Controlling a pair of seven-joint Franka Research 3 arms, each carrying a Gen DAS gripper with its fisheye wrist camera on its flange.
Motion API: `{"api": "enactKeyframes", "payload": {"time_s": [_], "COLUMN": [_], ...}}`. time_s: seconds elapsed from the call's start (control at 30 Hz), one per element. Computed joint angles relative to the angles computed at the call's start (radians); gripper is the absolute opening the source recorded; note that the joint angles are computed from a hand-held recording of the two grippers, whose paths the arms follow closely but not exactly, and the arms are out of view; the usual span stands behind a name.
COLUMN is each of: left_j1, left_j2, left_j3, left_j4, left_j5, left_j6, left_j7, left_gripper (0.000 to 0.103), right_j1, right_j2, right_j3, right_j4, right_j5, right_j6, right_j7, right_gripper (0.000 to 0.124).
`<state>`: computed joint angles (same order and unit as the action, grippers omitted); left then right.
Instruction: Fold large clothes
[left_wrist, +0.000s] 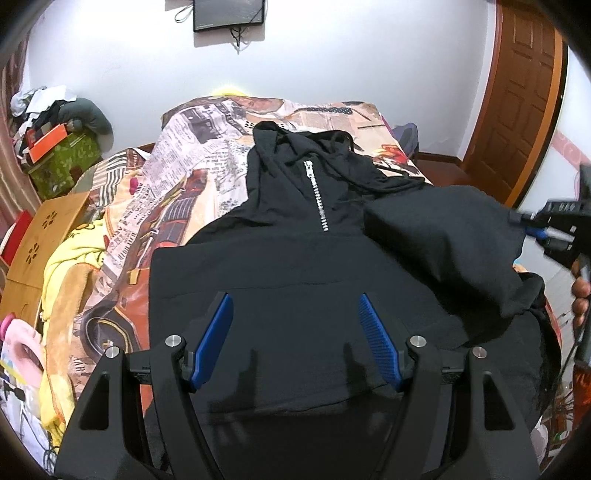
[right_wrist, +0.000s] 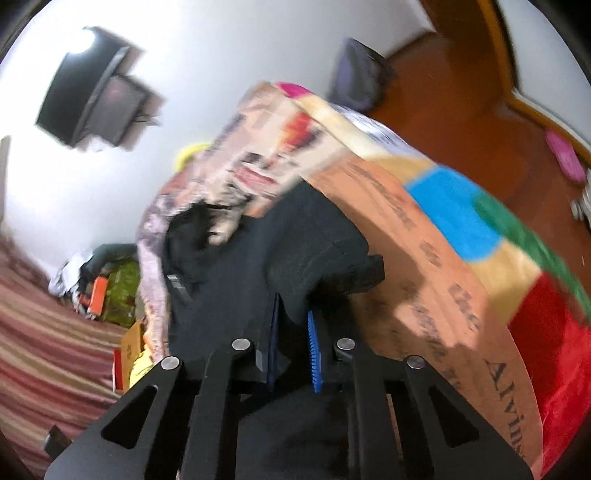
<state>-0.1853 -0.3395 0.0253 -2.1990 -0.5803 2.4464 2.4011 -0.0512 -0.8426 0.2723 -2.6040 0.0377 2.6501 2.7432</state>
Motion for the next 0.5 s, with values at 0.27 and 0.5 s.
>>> {"api": "enactKeyframes", "payload": {"time_s": [0.27,0.5], "left_j1": [0.02,0.064], "left_j2": [-0.012,-0.019], "left_j3": [0.042,0.077], "left_j4": [0.014,0.021], "left_j5": [-0.051,-0.083], "left_j6": [-0.016,-0.028], "left_j7": [0.038,0.072], "left_gripper": [0.069,0.069], "right_j1": [0.015,0.107], "right_j2": [0.201,0.443], "right_j3": [0.08,0.113], "right_j4": [0.27,0.487], "right_j5": [-0.12,-0.241], "right_j6": [0.02,-0.001], "right_j7": [-0.118,-0.192], "right_gripper": [0.01,0.01]}}
